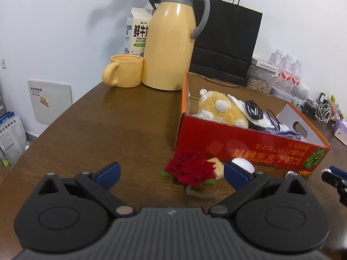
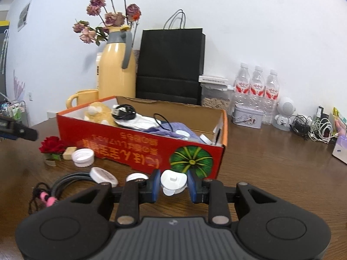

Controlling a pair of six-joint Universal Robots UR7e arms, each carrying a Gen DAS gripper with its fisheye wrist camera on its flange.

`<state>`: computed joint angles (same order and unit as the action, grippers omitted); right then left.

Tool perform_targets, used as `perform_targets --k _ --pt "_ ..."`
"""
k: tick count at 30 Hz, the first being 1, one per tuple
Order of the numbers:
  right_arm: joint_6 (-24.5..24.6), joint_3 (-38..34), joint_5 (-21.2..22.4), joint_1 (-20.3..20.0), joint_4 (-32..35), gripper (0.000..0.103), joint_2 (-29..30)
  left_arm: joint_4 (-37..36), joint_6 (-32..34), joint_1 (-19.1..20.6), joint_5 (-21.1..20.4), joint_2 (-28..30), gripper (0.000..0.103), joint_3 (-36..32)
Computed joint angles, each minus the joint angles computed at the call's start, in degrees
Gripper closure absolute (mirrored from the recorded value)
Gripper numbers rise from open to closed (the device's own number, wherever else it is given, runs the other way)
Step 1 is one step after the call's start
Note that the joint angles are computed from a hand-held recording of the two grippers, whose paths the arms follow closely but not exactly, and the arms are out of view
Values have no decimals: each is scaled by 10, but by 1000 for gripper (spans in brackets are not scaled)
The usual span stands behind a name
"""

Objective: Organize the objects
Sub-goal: 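Grasp the red rose with the left gripper while the right holds the white cap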

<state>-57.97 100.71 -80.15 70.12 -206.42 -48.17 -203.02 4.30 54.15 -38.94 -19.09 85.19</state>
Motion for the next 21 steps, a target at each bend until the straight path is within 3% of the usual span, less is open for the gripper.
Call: perform_targets --k 6,8,11,13,16,21 --pt "-7 11 7 3 -7 77 1 39 1 15 -23 22 0 -57" --pt "-7 13 7 4 -8 77 1 44 -1 19 -31 29 4 -70" --pt "-5 13 6 5 -7 77 2 61 -15 24 -44 33 28 -76" --pt "-4 12 5 5 -5 77 1 75 -28 28 -56 31 57 -73" --pt "-4 12 5 5 -5 77 2 47 -21 30 -73 28 67 -62" --pt "-5 12 7 5 -11 77 3 0 -12 28 -78 28 70 -49"
